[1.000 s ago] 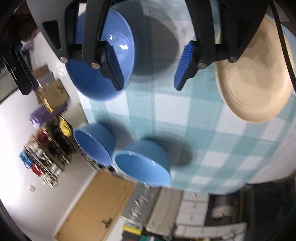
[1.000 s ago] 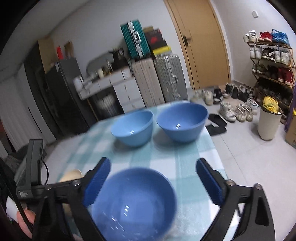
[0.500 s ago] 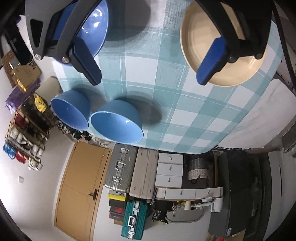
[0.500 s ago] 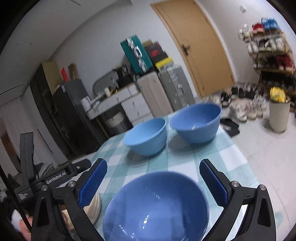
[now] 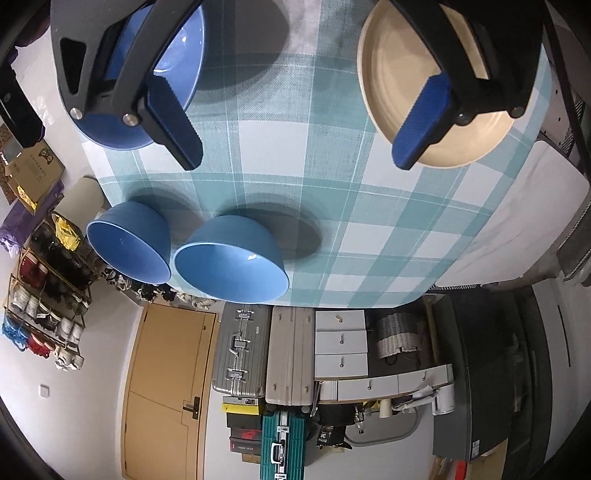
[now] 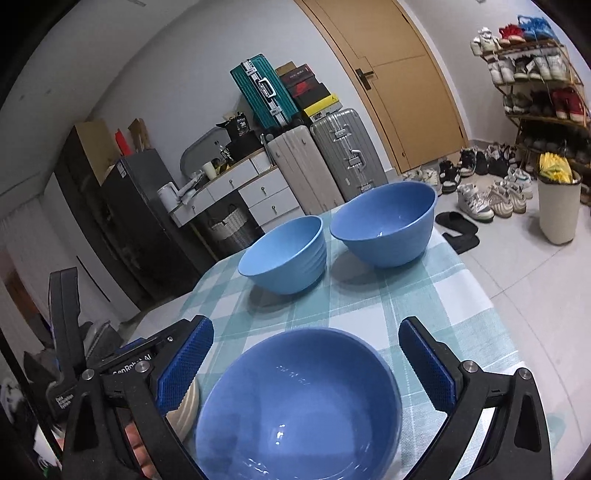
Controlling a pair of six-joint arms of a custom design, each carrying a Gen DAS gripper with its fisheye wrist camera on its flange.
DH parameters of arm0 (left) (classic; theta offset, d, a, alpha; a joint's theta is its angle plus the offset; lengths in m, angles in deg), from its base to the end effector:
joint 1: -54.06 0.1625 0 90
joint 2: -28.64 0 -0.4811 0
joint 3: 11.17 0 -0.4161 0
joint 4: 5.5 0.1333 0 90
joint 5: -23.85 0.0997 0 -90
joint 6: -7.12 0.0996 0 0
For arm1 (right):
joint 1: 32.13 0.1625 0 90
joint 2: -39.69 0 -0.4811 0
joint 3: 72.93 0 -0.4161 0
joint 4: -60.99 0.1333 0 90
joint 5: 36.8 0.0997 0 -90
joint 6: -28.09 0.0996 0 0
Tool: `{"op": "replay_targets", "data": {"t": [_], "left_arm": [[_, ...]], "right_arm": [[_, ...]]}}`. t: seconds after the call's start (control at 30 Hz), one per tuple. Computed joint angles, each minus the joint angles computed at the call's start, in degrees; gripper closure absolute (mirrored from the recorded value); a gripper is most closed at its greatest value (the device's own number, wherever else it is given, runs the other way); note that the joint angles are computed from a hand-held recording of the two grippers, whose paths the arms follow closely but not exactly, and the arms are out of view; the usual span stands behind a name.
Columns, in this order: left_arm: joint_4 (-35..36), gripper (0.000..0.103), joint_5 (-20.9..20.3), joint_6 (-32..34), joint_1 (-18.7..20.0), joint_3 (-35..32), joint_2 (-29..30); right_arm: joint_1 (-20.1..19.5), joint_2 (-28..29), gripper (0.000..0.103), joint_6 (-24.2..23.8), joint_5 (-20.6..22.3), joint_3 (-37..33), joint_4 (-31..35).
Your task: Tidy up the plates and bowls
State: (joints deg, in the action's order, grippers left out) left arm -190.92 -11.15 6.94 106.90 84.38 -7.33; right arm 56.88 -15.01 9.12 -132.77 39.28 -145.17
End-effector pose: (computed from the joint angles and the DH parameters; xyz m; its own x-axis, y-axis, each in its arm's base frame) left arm -0.2602 -0.6991 0.0983 -0.7484 -0.0378 -0.6622 0.4873 0.6459 -0.5876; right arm 0.1119 -0.6400 0.2378 -0.9419 -0.0689 0.3288 -0.3143 0.5264 -0.7900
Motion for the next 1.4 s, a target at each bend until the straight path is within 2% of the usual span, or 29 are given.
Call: {"op": "replay_targets", "data": {"t": [0.23,0.33,0.57,0.63,0.73,0.83,0.97,1.03,1.1,1.17,1.2,1.3,1.33,1.4], "left_arm": [[1.42,0.0,-1.07,-0.84,0.3,-0.16,-0.31],[1.16,0.0,-2.81,-0.83,0.43,-0.09,-0.76],[7.68,0.0,-5.68,-7.28,1.51,-2.56,-2.44],[8.64,0.0,-5.84,-8.49,1.87,-3.47,-2.73],[15.34,0.0,-8.02,-12.55,3.18,-6.75,-3.01],[24.08,0.0,-10.18,-15.07,4.61,-12.99,-1.53],[36.31,0.0,-9.6,-15.56,6.07,-24.2,3.22],[43.74,0.002,-10.66,-14.34,6.91,-30.87,6.42],[45.91,0.003,-9.99,-14.17,7.22,-34.48,8.38],[45.67,0.003,-12.92,-13.6,7.91,-37.22,9.59],[47.59,0.004,-13.89,-14.61,8.27,-39.32,10.36],[53.7,0.004,-13.45,-16.61,8.78,-45.23,12.92],[56.79,0.006,-12.48,-16.77,8.89,-47.83,14.16],[59.86,0.018,-12.42,-16.53,9.24,-50.71,15.46]], "right_arm": [[0.41,0.21,0.001,-2.3,-1.29,0.24,-0.4],[0.87,0.65,0.001,-4.05,-2.47,0.32,-1.82],[2.67,1.31,0.001,-8.36,-6.37,-0.32,-2.99],[3.71,1.12,0.001,-7.31,-8.87,-1.37,-1.65],[4.25,0.06,0.001,-4.47,-9.3,-2.7,2.9],[5.04,-0.55,0.001,-4.16,-10.56,-5.0,8.48],[6.25,-0.21,0.001,-6.27,-12.5,-7.92,12.58],[6.59,-0.08,0.001,-7.65,-12.76,-8.85,13.84],[6.98,0.46,0.001,-9.68,-13.42,-9.91,13.84],[7.24,1.0,0.001,-11.53,-14.02,-11.3,15.58],[7.32,1.25,0.001,-12.26,-14.32,-12.06,16.65],[7.76,2.34,0.001,-15.1,-15.61,-14.41,18.06],[7.95,2.74,0.001,-16.07,-16.09,-15.7,19.12],[8.26,3.22,0.001,-16.88,-16.33,-17.53,21.06]]}}
